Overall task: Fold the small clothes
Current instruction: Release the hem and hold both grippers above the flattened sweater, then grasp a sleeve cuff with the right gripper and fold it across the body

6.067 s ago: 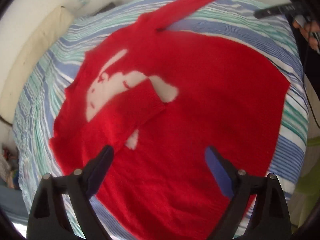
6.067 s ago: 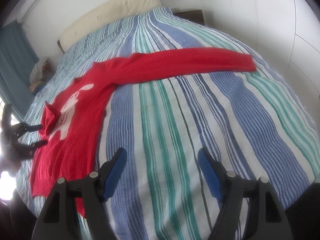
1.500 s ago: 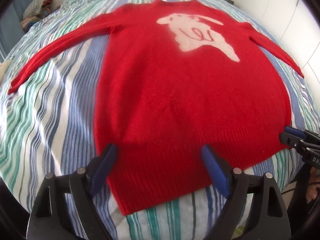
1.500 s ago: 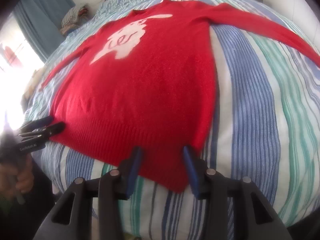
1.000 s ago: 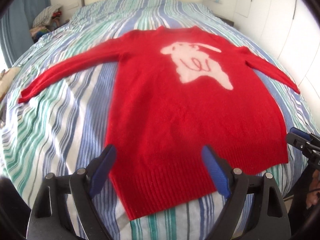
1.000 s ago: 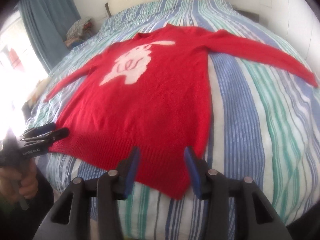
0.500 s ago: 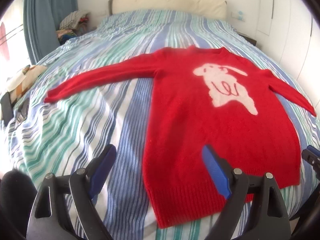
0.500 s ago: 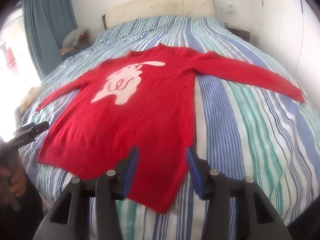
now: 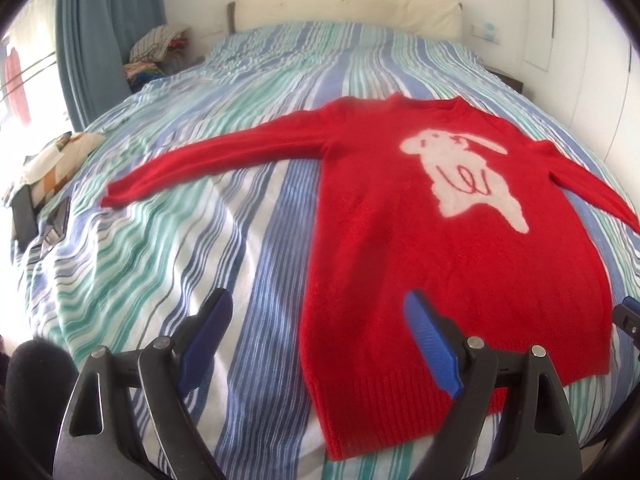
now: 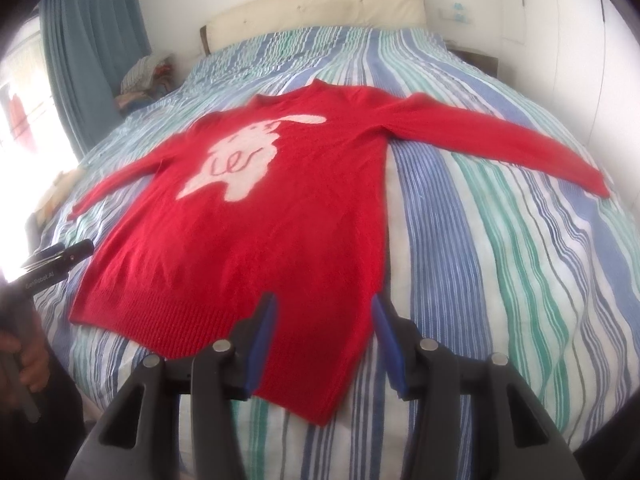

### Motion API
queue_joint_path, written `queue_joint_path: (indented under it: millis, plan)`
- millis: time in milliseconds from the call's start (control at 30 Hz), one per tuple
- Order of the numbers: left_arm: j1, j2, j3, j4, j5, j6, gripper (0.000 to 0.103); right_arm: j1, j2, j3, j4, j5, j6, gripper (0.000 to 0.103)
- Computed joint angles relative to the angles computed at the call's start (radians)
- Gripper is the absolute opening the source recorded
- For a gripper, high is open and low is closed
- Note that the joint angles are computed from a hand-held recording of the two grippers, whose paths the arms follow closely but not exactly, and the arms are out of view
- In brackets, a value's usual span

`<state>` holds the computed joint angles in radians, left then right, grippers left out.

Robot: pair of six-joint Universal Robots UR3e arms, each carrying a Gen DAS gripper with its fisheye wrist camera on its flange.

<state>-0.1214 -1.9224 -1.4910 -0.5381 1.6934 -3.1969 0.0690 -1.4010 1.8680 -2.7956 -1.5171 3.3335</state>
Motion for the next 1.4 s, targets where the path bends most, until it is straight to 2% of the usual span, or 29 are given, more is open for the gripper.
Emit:
queue_joint_path:
  millis: [567,700,833,900,1000,1067,1167,1300,1400]
  plan:
    - [0.011,0.003,0.0,0.0,0.01,-0.018,0.089,0.01,0.003,-0.009,0.01,-0.002,-0.005,0.048]
    - [0.021,0.005,-0.001,-0.004,0.008,-0.027,0.089,-0.116,-0.05,0.002,0.037,0.139,0.009,0.048]
    - [0.035,0.003,0.004,-0.019,-0.001,-0.043,0.089,-0.412,-0.067,-0.082,0.117,0.333,0.0,0.049]
    - [0.039,0.001,0.008,-0.025,-0.004,-0.051,0.089,-0.587,-0.025,-0.142,0.132,0.432,0.059,0.054]
    - [0.035,-0.003,0.01,-0.026,0.009,-0.05,0.089,-0.772,0.089,-0.238,0.155,0.481,0.156,0.055]
    - [0.031,-0.008,0.014,-0.034,0.018,-0.047,0.09,-0.863,0.17,-0.27,0.203,0.566,0.209,0.055]
    - [0.023,-0.023,0.029,-0.053,0.033,-0.04,0.09,-0.938,0.267,-0.26,0.173,0.693,0.305,0.055]
    - [0.017,-0.043,0.056,-0.081,0.055,-0.039,0.09,-0.955,0.358,-0.257,-0.009,0.73,0.413,0.054]
    - [0.019,-0.05,0.067,-0.093,0.066,-0.05,0.09,-0.951,0.451,-0.335,-0.077,0.756,0.496,0.052]
